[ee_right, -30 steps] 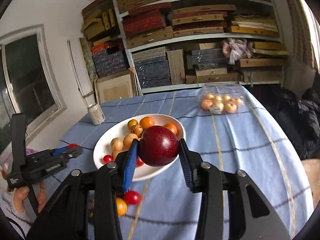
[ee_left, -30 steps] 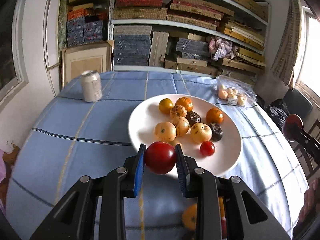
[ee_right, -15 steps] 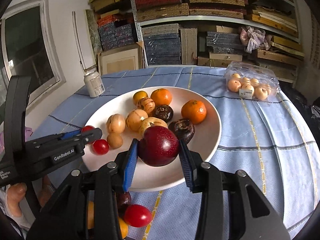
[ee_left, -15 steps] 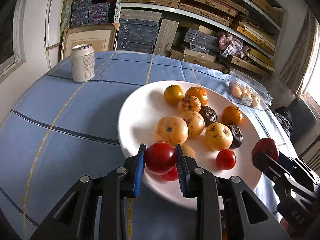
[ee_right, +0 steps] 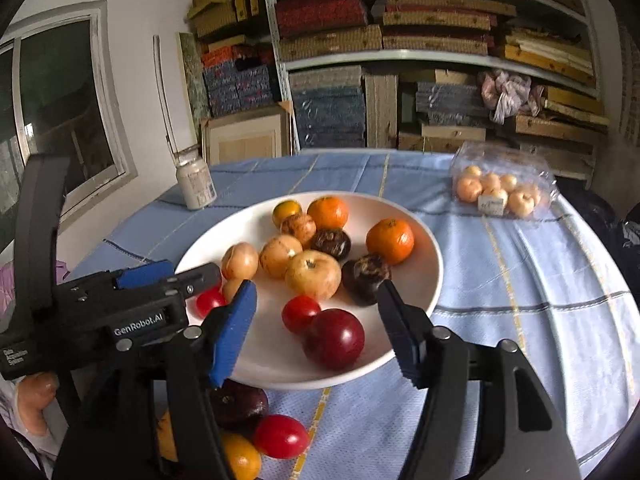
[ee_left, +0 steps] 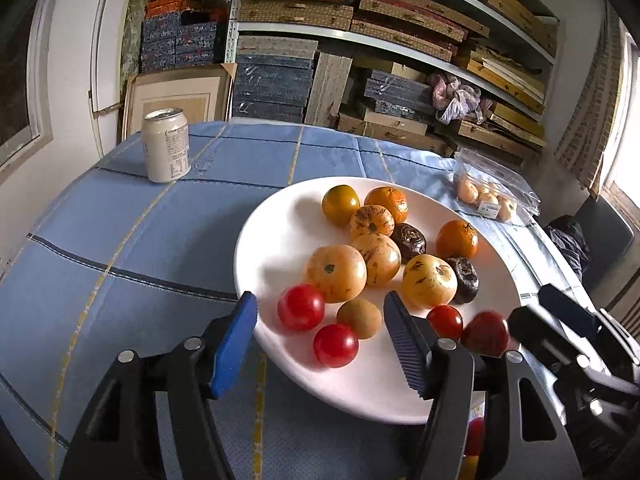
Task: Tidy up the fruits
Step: 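Carry both fruits over the white plate and open both grippers to drop them, then move both open grippers from the plate back to the fruit pile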
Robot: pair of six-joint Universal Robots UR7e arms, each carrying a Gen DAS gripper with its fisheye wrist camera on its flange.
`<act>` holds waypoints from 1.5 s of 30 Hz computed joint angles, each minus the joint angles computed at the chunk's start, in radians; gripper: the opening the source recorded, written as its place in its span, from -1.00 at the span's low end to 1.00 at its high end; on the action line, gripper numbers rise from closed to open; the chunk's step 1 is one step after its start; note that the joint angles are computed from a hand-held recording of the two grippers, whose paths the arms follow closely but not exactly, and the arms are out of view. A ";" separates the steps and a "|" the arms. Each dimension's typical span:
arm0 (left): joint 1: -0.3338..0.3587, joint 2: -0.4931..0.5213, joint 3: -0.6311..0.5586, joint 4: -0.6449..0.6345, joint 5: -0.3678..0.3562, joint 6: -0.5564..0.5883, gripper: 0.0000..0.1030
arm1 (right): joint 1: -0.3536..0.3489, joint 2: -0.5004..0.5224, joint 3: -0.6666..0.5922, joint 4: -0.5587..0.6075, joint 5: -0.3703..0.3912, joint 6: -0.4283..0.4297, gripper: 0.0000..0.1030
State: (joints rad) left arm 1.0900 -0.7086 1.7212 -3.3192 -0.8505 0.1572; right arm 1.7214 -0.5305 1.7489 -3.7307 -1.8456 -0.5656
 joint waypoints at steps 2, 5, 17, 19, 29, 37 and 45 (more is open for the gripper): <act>0.001 -0.009 0.007 0.002 -0.003 -0.009 0.29 | 0.002 -0.008 0.013 -0.034 0.002 -0.007 0.21; 0.000 -0.027 0.022 -0.006 -0.009 -0.021 0.29 | -0.002 -0.029 0.042 -0.077 0.016 -0.001 0.30; -0.046 -0.111 0.203 -0.060 0.011 -0.011 0.30 | -0.020 -0.092 0.170 -0.198 0.043 0.044 0.54; -0.064 -0.126 0.256 -0.088 0.012 0.003 0.32 | -0.030 -0.106 0.205 -0.220 0.044 0.059 0.55; -0.118 -0.094 0.337 -0.146 0.032 0.092 0.38 | -0.065 -0.153 0.284 -0.265 0.059 0.141 0.66; -0.100 -0.088 0.324 -0.080 0.019 0.071 0.39 | -0.067 -0.163 0.281 -0.233 0.050 0.159 0.66; -0.094 -0.105 0.331 -0.093 0.045 0.067 0.57 | -0.065 -0.167 0.284 -0.233 0.047 0.168 0.68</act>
State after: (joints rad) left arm 0.9960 -0.8136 2.0518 -3.4121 -0.8053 0.2237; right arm 1.6564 -0.6973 2.0334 -3.9637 -1.7989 -0.3978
